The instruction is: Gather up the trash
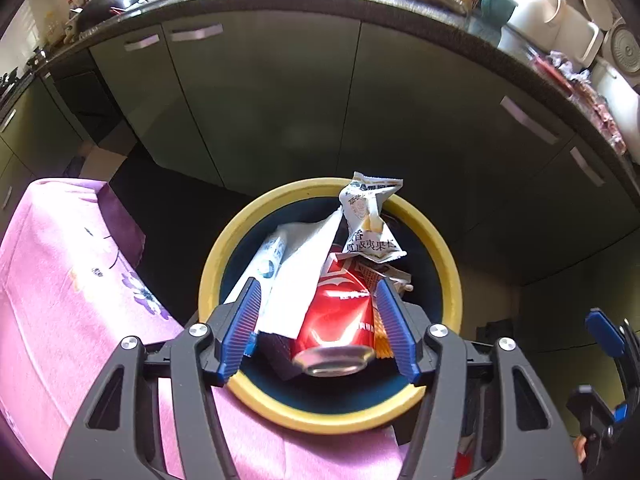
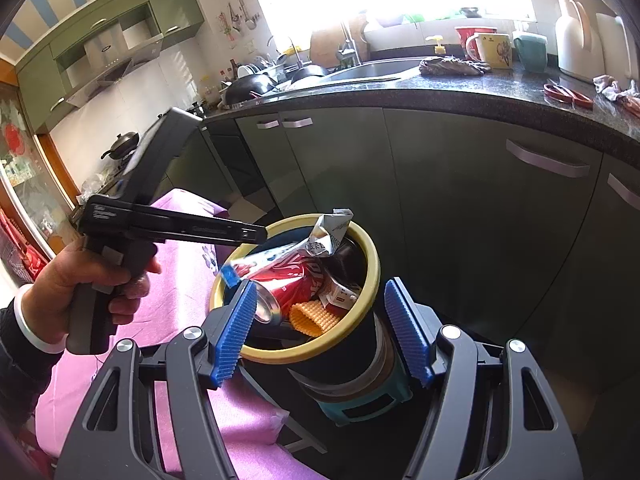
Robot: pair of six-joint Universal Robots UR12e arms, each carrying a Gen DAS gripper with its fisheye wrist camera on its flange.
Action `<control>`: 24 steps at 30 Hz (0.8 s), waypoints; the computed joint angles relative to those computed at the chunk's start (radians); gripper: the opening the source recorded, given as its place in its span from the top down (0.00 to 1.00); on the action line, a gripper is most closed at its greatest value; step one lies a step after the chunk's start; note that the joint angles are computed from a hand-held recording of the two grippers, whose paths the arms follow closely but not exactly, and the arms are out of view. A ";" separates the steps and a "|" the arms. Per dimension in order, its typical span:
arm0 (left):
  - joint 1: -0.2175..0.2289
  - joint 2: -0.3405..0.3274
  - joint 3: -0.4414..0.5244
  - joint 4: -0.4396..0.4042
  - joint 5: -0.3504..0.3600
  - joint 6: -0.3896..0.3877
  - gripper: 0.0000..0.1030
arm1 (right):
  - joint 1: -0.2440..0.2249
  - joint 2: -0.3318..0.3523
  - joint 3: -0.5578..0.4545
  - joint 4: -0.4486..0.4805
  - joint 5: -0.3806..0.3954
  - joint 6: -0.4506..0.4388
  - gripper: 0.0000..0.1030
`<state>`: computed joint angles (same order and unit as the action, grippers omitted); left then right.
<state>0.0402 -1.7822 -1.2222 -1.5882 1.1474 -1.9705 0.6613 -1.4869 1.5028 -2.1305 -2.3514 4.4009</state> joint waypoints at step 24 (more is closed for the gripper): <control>0.592 0.188 -0.276 0.619 -0.584 -0.349 0.07 | 0.057 0.199 -0.241 -0.138 0.077 -0.383 0.12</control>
